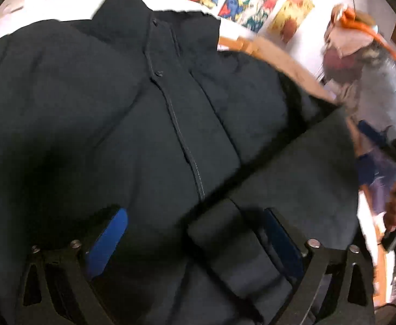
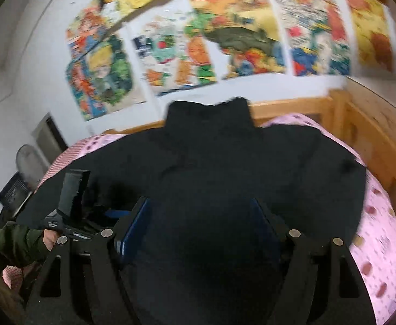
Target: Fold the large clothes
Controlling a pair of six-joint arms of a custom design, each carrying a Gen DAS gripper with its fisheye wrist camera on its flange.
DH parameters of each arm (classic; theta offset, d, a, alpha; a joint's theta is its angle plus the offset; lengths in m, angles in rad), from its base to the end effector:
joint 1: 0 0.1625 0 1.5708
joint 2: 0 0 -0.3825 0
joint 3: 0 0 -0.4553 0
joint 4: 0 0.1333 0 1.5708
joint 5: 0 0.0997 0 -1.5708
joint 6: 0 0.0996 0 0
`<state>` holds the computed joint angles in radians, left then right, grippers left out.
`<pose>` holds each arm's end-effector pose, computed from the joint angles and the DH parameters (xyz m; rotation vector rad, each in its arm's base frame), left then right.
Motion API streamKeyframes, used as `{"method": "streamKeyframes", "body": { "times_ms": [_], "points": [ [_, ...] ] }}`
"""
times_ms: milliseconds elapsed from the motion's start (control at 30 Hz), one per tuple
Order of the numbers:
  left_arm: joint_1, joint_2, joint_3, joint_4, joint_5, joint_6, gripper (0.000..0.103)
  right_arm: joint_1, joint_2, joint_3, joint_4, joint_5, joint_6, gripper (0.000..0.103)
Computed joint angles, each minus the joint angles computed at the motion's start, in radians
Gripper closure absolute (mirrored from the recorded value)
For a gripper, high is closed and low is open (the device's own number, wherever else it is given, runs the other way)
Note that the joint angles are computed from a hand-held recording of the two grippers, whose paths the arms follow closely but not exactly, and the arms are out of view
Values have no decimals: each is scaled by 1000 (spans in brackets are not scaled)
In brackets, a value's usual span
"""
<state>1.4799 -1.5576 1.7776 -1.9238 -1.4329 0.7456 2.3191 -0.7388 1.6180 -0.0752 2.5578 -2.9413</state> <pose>0.0954 -0.5723 0.3610 1.1922 2.7159 -0.1212 0.4038 -0.3612 -0.0393 0.1379 -2.2827 1.3510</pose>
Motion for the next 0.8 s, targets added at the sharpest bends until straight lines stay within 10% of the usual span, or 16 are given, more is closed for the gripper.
{"method": "streamKeyframes", "body": {
  "times_ms": [233, 500, 633, 800],
  "points": [
    [-59, -95, 124, -47, 42, 164, 95, -5, -29, 70, -14, 73, 11, 33],
    [-100, -267, 237, -374, 27, 263, 97, 27, -85, 133, -227, 249, -160, 33],
    [-91, -252, 180, -525, 4, 215, 97, 12, -107, 144, -249, 230, -187, 32],
    [-80, -163, 103, -650, 149, 174, 97, -49, -73, 92, -228, 130, -213, 32]
  ]
}}
